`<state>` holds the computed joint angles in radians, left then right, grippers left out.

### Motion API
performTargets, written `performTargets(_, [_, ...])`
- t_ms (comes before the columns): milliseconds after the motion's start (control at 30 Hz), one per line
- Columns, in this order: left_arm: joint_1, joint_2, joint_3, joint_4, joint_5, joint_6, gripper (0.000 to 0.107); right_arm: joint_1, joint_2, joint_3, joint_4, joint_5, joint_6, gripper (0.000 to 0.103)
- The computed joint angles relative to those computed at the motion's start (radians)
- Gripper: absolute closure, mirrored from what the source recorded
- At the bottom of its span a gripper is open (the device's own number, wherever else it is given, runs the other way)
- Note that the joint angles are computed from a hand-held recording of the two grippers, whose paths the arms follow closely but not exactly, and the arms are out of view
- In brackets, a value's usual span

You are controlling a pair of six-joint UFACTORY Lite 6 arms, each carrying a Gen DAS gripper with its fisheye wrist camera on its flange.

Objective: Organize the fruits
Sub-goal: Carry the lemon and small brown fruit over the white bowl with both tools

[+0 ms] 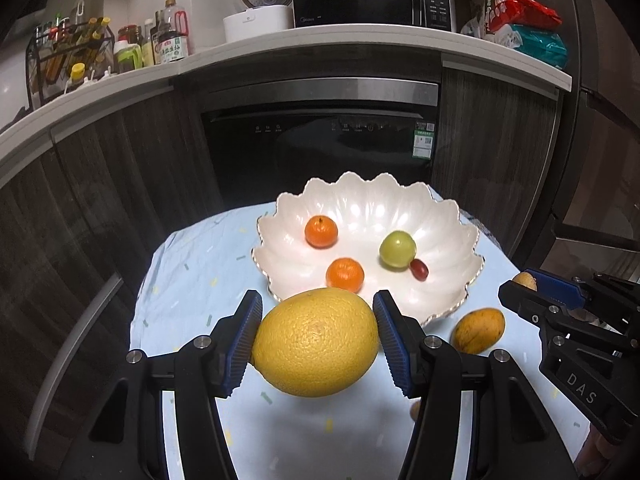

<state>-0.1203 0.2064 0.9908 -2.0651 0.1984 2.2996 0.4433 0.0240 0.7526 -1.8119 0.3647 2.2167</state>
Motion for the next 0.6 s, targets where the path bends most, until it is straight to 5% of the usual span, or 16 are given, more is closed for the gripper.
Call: performTargets(600, [-0.050,0.204,0.254,0.090,-0.020,-0.102,0.051,-0.124,0.144,0.166,-0.143,-0.084,0.032,0.079])
